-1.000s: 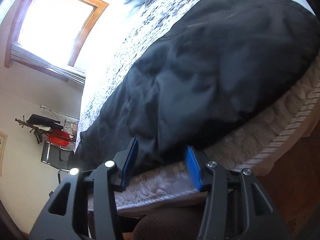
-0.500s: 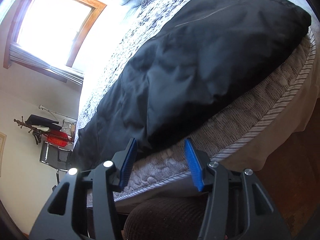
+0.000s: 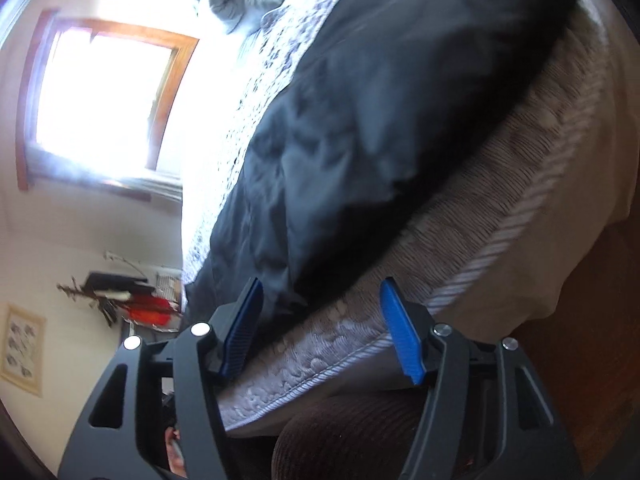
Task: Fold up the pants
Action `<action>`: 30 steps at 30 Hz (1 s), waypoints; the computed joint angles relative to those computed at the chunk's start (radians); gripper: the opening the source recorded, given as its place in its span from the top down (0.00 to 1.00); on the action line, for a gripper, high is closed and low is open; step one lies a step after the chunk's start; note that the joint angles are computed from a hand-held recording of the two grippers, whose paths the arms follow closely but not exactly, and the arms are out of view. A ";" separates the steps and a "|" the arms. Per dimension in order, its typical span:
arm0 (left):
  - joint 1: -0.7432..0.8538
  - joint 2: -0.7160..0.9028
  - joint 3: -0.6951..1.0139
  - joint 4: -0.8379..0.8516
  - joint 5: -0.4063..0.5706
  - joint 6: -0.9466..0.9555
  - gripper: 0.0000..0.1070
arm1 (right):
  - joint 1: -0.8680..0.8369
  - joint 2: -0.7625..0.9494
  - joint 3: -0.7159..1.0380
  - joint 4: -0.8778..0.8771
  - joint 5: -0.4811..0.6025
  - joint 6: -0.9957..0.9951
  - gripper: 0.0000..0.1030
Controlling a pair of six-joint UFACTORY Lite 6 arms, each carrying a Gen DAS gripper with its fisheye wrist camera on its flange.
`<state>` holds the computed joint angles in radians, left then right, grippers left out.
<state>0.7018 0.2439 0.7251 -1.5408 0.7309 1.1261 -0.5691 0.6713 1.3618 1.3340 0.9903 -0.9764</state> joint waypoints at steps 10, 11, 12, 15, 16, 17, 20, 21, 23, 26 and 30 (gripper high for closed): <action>-0.025 -0.005 0.024 0.045 -0.041 -0.002 0.85 | -0.002 0.108 0.094 0.086 -0.048 0.069 0.41; -0.027 -0.005 0.024 0.046 -0.043 -0.002 0.85 | -0.008 0.106 0.087 0.118 -0.058 0.058 0.41; -0.031 0.001 0.037 0.052 -0.045 -0.016 0.85 | -0.015 0.106 0.086 0.143 -0.069 0.053 0.41; -0.038 0.008 0.044 0.052 -0.050 -0.022 0.83 | -0.034 0.122 0.108 0.196 -0.098 0.050 0.43; -0.038 0.017 0.050 0.051 -0.050 -0.021 0.80 | -0.041 0.135 0.124 0.212 -0.101 0.049 0.44; -0.045 0.030 0.058 0.046 -0.053 -0.026 0.78 | -0.046 0.160 0.152 0.222 -0.091 0.057 0.45; -0.055 0.067 0.074 0.011 -0.038 -0.018 0.60 | -0.050 0.226 0.238 0.206 -0.070 0.086 0.66; -0.063 0.075 0.081 0.000 -0.042 -0.014 0.59 | -0.048 0.232 0.251 0.195 -0.073 0.090 0.73; -0.092 0.080 0.095 -0.008 -0.072 -0.022 0.61 | -0.047 0.235 0.270 0.188 -0.064 0.064 0.87; -0.123 0.072 0.103 -0.038 -0.112 0.014 0.82 | -0.018 0.198 0.295 0.134 -0.104 0.043 0.93; -0.111 0.056 0.095 -0.101 -0.118 0.054 0.88 | 0.043 0.225 0.444 0.047 -0.120 0.110 0.94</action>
<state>0.5906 0.2999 0.8197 -1.6422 0.6132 1.1804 -0.5261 0.8961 1.8061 1.3811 0.8708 -0.8669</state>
